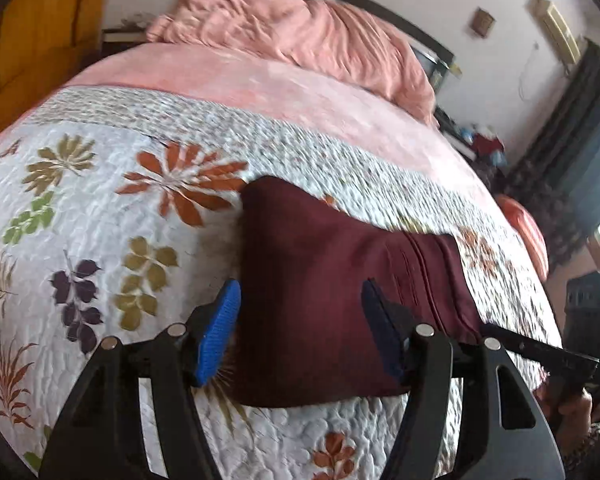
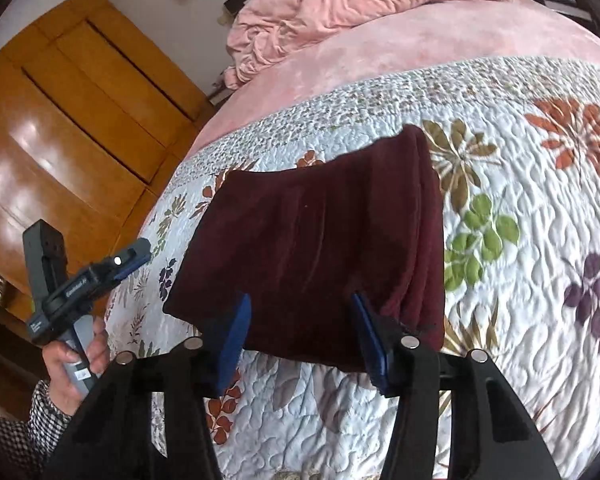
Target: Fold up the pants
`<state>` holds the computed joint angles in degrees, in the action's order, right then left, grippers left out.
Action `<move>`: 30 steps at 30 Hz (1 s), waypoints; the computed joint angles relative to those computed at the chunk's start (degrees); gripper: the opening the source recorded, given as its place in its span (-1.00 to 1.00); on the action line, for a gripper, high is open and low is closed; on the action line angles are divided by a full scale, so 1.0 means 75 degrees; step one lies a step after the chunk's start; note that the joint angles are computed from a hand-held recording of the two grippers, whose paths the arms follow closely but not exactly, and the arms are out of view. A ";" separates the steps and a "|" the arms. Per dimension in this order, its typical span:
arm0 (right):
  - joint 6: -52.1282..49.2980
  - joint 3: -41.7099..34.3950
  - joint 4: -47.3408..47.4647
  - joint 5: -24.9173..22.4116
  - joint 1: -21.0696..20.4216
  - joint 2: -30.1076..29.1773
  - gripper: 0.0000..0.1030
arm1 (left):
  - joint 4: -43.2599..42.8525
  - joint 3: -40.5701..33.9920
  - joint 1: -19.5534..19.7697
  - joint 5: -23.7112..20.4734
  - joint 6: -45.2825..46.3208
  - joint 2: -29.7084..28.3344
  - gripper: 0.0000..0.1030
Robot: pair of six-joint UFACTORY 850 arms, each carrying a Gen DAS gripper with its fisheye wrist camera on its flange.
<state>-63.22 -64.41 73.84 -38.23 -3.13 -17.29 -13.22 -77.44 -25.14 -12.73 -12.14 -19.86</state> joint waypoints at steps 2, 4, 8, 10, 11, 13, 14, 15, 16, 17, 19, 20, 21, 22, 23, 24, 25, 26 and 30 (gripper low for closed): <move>-0.0101 0.0218 0.0195 -0.0081 -0.0088 0.0174 0.01 | -0.0496 0.0090 -0.0093 0.0027 0.0746 0.0034 0.19; 0.0054 0.0330 0.0086 -0.0124 -0.0161 0.0311 -0.03 | -0.0085 0.0011 -0.0147 -0.0130 0.0595 -0.0156 0.17; 0.0384 0.0339 -0.0207 -0.0035 -0.0190 0.0132 -0.12 | 0.0042 0.0004 -0.0117 -0.0393 0.0424 -0.0624 0.12; 0.0295 0.0428 0.0112 -0.0189 -0.0265 0.0089 -0.13 | 0.0864 0.0017 -0.0192 -0.0349 -0.0120 -0.0641 0.15; 0.0266 0.0464 0.0206 -0.0227 -0.0297 0.0117 -0.13 | 0.1219 0.0015 -0.0225 -0.0366 -0.0372 -0.0621 0.17; 0.0351 0.0556 0.0184 -0.0134 -0.0290 0.0297 -0.10 | 0.1828 -0.0028 -0.0309 -0.0613 -0.0933 -0.0526 0.45; 0.0423 0.0638 0.0112 -0.0004 -0.0255 0.0449 -0.08 | 0.1775 -0.0019 -0.0331 -0.0719 -0.0952 -0.0439 0.65; 0.0548 0.0736 -0.0095 0.0232 -0.0183 0.0663 -0.03 | 0.1665 0.0020 -0.0332 -0.0731 -0.0898 -0.0360 0.67; 0.0712 0.0808 -0.0321 0.0441 -0.0116 0.0828 0.02 | 0.1621 0.0134 -0.0365 -0.0679 -0.0919 -0.0216 0.68; 0.1119 0.0924 -0.0798 0.0836 0.0012 0.1074 0.06 | 0.1543 0.0203 -0.0392 -0.0697 -0.0868 -0.0114 0.75; 0.1668 0.1083 -0.1467 0.1283 0.0185 0.1395 0.23 | 0.1506 0.0316 -0.0483 -0.0904 -0.0909 0.0083 0.76; 0.1922 0.1187 -0.1769 0.1437 0.0260 0.1565 0.23 | 0.1387 0.0362 -0.0508 -0.0959 -0.0801 0.0152 0.76; 0.2184 0.1324 -0.2051 0.1608 0.0342 0.1766 0.25 | 0.1306 0.0410 -0.0550 -0.1049 -0.0718 0.0227 0.76; 0.2315 0.1404 -0.2190 0.1677 0.0387 0.1881 0.30 | 0.1401 0.0423 -0.0581 -0.1144 -0.0810 0.0258 0.77; 0.2551 0.1489 -0.2412 0.1732 0.0434 0.2009 0.35 | 0.1618 0.0461 -0.0634 -0.1212 -0.1032 0.0312 0.78; 0.3091 0.1577 -0.2921 0.1855 0.0518 0.2152 0.48 | 0.1852 0.0515 -0.0685 -0.1235 -0.1275 0.0373 0.78; 0.3543 0.1627 -0.3354 0.1951 0.0590 0.2252 0.56 | 0.2210 0.0575 -0.0747 -0.1261 -0.1654 0.0445 0.79; 0.3919 0.1698 -0.3707 0.2055 0.0664 0.2357 0.56 | 0.2528 0.0597 -0.0799 -0.1311 -0.1978 0.0485 0.84; 0.4490 0.1892 -0.4167 0.2017 0.0796 0.2696 0.71 | 0.3162 0.0706 -0.0951 -0.1507 -0.2588 0.0726 0.85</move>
<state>-29.55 -50.22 42.59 -23.10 2.84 2.93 10.49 -72.14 -32.27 -24.03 -31.55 -14.42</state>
